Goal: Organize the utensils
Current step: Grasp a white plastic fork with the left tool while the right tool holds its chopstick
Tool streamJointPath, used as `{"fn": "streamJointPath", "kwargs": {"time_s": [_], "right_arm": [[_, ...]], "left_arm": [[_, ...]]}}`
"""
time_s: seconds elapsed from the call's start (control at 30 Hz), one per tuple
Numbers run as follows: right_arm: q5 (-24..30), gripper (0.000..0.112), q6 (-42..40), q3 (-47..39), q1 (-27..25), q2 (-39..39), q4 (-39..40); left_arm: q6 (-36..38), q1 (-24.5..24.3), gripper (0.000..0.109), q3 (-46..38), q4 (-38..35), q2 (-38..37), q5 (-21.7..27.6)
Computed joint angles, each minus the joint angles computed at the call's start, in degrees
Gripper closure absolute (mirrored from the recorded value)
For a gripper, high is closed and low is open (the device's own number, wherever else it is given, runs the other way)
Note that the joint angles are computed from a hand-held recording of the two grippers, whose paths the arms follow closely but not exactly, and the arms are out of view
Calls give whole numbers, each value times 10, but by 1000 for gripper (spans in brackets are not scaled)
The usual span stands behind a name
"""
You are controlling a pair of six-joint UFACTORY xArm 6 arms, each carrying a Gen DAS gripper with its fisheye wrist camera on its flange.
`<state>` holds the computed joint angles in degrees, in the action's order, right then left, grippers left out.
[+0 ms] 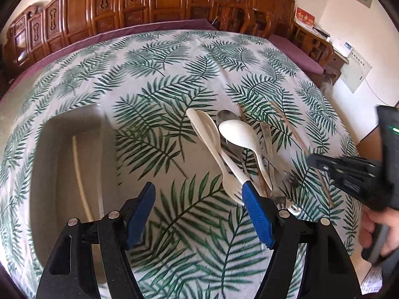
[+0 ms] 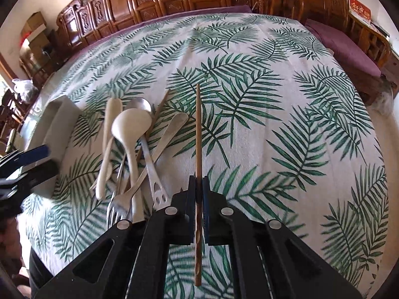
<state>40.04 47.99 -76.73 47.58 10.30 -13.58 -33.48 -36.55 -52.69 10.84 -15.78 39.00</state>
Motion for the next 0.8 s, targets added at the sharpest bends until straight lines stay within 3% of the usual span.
{"fn": "streamJointPath", "kwargs": {"time_s": [0.27, 0.67, 0.8], "right_arm": [[-24, 106, -9, 53, 4, -57, -8], [-53, 106, -21, 86, 2, -88, -5], [-55, 106, -18, 93, 1, -93, -9]], "left_arm": [[7, 1, 54, -41, -10, 81, 1], [-5, 0, 56, -84, 4, 131, 12], [-12, 1, 68, -94, 13, 141, 10]]}}
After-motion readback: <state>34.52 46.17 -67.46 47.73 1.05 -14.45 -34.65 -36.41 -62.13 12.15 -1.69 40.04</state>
